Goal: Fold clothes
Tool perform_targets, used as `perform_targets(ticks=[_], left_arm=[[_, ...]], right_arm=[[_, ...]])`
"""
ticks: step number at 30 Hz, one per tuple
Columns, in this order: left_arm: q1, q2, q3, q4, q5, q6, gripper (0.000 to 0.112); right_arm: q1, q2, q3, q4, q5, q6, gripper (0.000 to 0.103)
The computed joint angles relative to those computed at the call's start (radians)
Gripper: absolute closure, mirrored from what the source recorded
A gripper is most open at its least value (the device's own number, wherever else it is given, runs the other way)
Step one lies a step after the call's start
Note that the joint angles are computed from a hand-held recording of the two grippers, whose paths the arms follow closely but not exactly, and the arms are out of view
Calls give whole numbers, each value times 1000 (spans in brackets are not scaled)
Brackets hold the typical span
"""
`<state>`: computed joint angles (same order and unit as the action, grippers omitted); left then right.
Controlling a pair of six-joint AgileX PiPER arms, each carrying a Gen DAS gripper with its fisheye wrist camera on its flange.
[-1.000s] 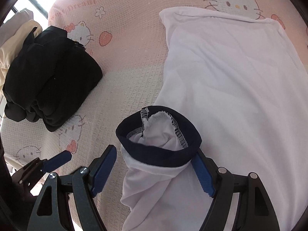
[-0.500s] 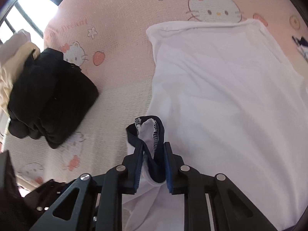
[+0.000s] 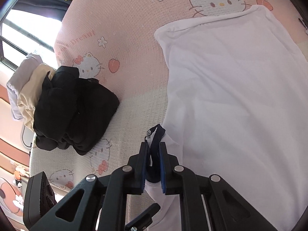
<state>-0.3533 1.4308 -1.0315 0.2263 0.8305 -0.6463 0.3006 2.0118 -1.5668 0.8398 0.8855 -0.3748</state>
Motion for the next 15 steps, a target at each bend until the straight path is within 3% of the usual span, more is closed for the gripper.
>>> perform_targets(ticks=[11, 15], left_arm=[[49, 64, -39, -155, -81, 73, 60], [57, 77, -72, -183, -73, 79, 60]], right_arm=[[-33, 28, -9, 71, 64, -5, 93], [-30, 38, -38, 46, 75, 35, 93]])
